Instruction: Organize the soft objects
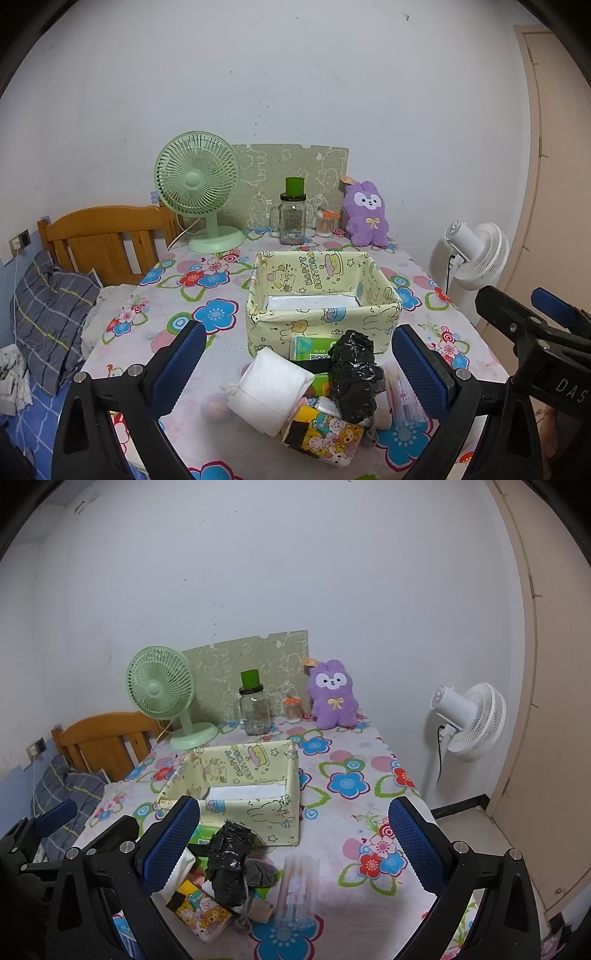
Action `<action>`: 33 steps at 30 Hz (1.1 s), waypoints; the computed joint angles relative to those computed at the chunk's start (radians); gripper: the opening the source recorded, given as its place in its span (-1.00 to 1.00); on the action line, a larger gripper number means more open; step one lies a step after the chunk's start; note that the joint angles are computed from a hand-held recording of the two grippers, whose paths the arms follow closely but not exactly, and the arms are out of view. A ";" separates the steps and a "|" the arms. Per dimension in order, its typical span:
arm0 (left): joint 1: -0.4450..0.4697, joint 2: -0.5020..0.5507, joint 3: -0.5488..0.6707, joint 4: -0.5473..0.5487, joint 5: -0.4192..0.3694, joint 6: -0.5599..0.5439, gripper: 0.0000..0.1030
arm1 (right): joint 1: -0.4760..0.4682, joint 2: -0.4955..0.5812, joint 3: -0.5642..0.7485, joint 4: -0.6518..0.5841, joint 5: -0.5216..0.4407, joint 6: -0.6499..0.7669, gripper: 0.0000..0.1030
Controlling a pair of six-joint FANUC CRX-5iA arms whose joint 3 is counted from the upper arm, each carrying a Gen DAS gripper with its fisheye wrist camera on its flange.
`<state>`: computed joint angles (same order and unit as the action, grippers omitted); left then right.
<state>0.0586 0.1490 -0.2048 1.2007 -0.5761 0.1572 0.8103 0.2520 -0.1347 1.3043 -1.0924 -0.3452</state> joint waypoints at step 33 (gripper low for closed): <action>0.022 0.097 0.074 -0.118 -0.041 0.109 0.90 | -0.041 0.071 0.055 -0.061 0.100 0.048 0.91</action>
